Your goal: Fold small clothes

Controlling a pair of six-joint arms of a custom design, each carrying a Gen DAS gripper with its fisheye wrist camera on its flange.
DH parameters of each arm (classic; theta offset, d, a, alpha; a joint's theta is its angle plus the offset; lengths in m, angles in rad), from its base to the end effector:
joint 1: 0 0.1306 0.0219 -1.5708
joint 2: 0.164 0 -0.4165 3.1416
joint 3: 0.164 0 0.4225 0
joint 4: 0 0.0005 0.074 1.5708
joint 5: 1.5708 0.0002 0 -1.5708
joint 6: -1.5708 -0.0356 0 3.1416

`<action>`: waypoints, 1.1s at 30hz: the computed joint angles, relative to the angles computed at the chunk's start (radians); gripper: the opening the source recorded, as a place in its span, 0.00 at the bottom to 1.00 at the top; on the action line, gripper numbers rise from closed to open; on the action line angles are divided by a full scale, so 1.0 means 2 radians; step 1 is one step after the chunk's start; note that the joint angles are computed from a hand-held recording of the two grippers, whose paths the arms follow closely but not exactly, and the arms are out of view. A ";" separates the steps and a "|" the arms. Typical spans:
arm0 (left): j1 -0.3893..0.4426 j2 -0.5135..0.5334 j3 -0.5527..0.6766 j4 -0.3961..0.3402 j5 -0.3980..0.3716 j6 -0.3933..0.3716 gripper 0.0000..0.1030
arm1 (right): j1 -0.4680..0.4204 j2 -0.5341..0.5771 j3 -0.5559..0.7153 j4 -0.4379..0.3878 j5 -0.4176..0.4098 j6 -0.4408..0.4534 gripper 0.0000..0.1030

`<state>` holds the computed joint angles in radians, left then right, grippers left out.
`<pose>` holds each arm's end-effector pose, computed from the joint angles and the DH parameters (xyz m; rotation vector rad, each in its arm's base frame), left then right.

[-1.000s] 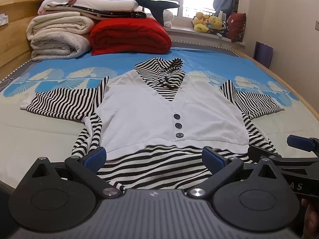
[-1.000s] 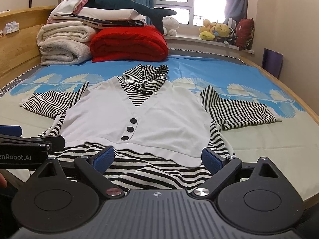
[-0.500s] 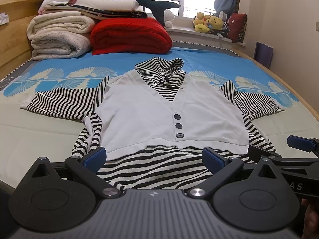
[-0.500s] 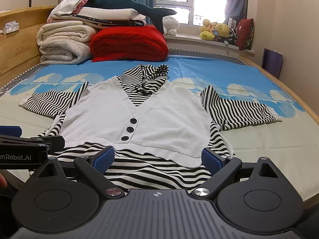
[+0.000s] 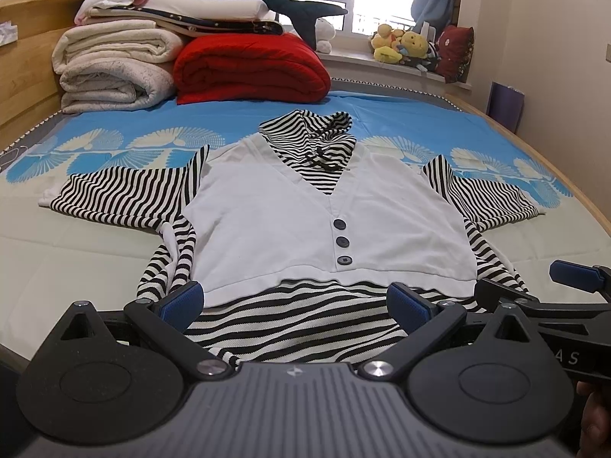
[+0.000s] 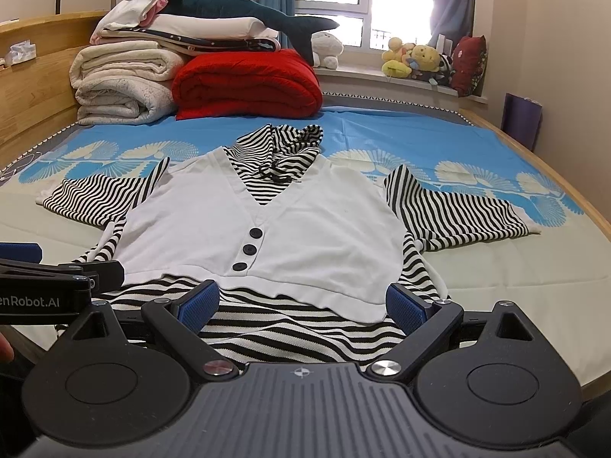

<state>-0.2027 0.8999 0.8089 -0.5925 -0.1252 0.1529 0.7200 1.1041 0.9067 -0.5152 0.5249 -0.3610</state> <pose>0.3192 -0.0616 0.3871 -0.0110 2.2484 -0.0503 0.3062 0.2442 0.3766 -0.1242 2.1687 0.0109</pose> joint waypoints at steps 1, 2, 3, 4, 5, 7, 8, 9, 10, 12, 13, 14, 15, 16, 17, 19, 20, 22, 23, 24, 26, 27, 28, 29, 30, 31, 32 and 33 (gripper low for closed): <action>0.000 0.001 0.001 0.000 0.000 0.000 0.99 | 0.000 0.000 0.000 0.000 0.000 -0.001 0.92; 0.000 0.001 0.001 -0.001 0.000 0.001 0.99 | 0.000 0.000 0.000 -0.001 0.000 -0.001 0.92; 0.000 0.000 0.000 0.000 0.000 0.002 0.99 | 0.000 0.001 0.001 -0.001 0.000 -0.001 0.92; 0.000 0.000 0.000 -0.001 0.000 0.002 0.99 | -0.001 0.002 0.002 -0.001 -0.001 -0.002 0.92; 0.000 0.000 0.000 0.000 0.000 0.002 0.99 | -0.001 0.001 0.002 -0.001 -0.001 -0.002 0.92; -0.001 0.000 0.000 0.001 -0.001 0.003 0.99 | -0.001 0.001 0.001 -0.001 -0.002 -0.002 0.92; -0.002 -0.001 0.000 0.002 -0.003 0.003 0.99 | -0.002 0.001 0.001 0.000 -0.002 -0.002 0.92; -0.003 -0.002 0.000 0.005 -0.003 0.004 0.99 | -0.002 0.000 0.001 0.002 -0.002 -0.002 0.92; -0.003 -0.004 -0.002 0.010 -0.003 0.003 0.99 | -0.002 -0.001 0.000 0.004 0.000 -0.002 0.92; -0.005 -0.009 -0.003 0.023 -0.006 -0.003 0.96 | -0.002 -0.005 -0.003 0.012 0.004 -0.001 0.92; -0.003 -0.009 0.000 0.025 -0.007 -0.004 0.96 | -0.001 -0.007 -0.005 0.018 0.007 0.000 0.92; 0.001 -0.007 0.005 0.026 -0.004 -0.003 0.96 | -0.001 -0.010 -0.007 0.025 0.010 0.000 0.92; 0.008 -0.003 0.013 0.027 0.002 -0.005 0.93 | 0.000 -0.012 -0.009 0.032 0.016 0.001 0.92; 0.017 0.004 0.022 0.029 0.010 -0.011 0.90 | 0.000 -0.014 -0.011 0.037 0.021 0.002 0.92; 0.027 0.011 0.032 0.032 0.019 -0.017 0.83 | 0.000 -0.015 -0.013 0.041 0.028 0.003 0.92; 0.056 0.037 0.061 0.042 0.051 -0.026 0.77 | -0.002 -0.016 -0.014 0.046 0.040 0.001 0.92; 0.068 0.051 0.075 0.048 0.060 -0.031 0.74 | -0.004 -0.017 -0.015 0.048 0.042 -0.001 0.92; 0.092 0.087 0.107 0.065 0.068 -0.046 0.71 | -0.011 -0.018 -0.015 0.048 0.039 -0.005 0.92; 0.104 0.108 0.124 0.073 0.069 -0.051 0.65 | -0.014 -0.019 -0.014 0.044 0.034 -0.008 0.92; 0.116 0.133 0.145 0.076 0.069 -0.056 0.57 | -0.017 -0.020 -0.012 0.040 0.029 -0.012 0.92; 0.140 0.176 0.181 0.076 0.077 -0.061 0.47 | -0.025 -0.024 -0.004 0.030 0.015 -0.013 0.92; 0.152 0.197 0.197 0.080 0.076 -0.066 0.39 | -0.028 -0.024 0.003 0.022 0.009 -0.008 0.92; 0.161 0.216 0.211 0.084 0.071 -0.071 0.36 | -0.030 -0.020 0.013 0.014 0.007 -0.001 0.92; 0.172 0.234 0.223 0.087 0.070 -0.077 0.32 | -0.034 -0.016 0.023 0.009 0.006 0.010 0.92; 0.184 0.254 0.235 0.089 0.072 -0.083 0.29 | -0.039 -0.012 0.035 0.008 0.005 0.021 0.92; 0.194 0.270 0.244 0.090 0.074 -0.089 0.28 | -0.046 -0.004 0.049 0.009 0.000 0.034 0.92; 0.205 0.284 0.253 0.088 0.075 -0.092 0.25 | -0.054 0.006 0.064 0.011 -0.006 0.045 0.92; 0.219 0.300 0.263 0.082 0.078 -0.092 0.25 | -0.062 0.019 0.081 0.013 -0.011 0.053 0.92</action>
